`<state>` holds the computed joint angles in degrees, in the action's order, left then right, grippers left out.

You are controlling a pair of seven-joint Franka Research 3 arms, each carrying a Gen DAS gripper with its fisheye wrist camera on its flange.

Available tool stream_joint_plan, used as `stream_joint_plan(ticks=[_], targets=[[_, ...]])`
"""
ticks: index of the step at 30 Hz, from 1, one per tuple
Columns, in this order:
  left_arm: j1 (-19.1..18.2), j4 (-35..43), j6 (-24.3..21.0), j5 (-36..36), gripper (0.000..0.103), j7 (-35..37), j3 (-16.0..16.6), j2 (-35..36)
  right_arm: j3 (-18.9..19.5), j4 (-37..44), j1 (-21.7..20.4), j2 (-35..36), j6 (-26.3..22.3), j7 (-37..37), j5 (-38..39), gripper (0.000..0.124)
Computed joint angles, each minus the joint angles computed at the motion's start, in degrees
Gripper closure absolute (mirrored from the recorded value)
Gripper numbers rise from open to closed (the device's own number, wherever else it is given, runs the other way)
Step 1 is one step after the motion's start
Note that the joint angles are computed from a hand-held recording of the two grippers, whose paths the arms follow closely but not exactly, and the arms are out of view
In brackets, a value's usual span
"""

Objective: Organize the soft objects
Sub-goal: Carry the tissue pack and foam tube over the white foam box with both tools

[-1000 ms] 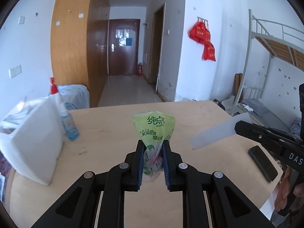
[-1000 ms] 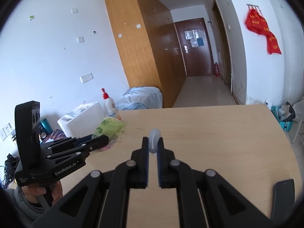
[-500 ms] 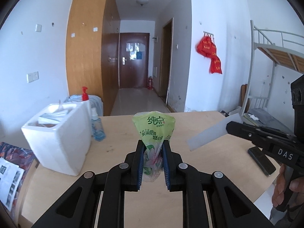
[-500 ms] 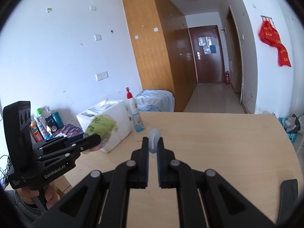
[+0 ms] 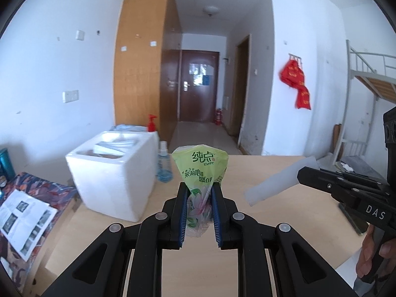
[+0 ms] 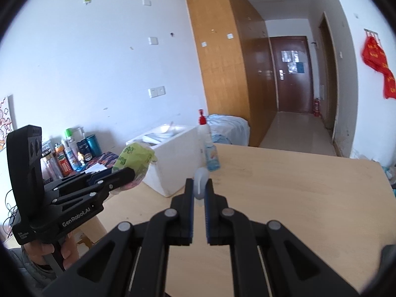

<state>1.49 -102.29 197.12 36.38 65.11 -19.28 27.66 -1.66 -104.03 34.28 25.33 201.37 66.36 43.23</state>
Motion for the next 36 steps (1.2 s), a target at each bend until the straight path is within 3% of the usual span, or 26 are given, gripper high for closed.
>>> stream_joint_plan(ticks=[2,8,10,17,25,36], targets=[[-1.18,-0.65,0.49,-1.47,0.084,0.03,2.09,-0.74,1.23,1.49,-1.23,0.87,-1.12,0.55,-2.07,0.114],[-9.66,-3.38,2.37,-11.19,0.084,3.37,12.85,-3.38,5.58,5.75,-5.33,3.82,-3.77,4.44,-10.60,0.114],[-13.96,-4.38,2.64,-16.71,0.084,6.02,17.63,-4.07,7.77,6.60,-7.37,4.56,-4.27,6.10,-13.89,0.114],[-24.49,-5.91,2.68,-34.57,0.084,15.59,28.95,-4.20,13.25,12.90,-12.12,8.82,-8.23,9.71,-23.42,0.114],[-26.93,-5.07,2.23,-44.28,0.084,22.02,31.61,-3.25,15.98,20.13,-13.68,13.12,-12.64,9.92,-27.38,0.114],[-23.48,-2.64,1.23,-43.14,0.084,21.32,28.87,-1.98,11.58,24.78,-10.34,15.04,-15.76,10.75,-26.39,0.114]])
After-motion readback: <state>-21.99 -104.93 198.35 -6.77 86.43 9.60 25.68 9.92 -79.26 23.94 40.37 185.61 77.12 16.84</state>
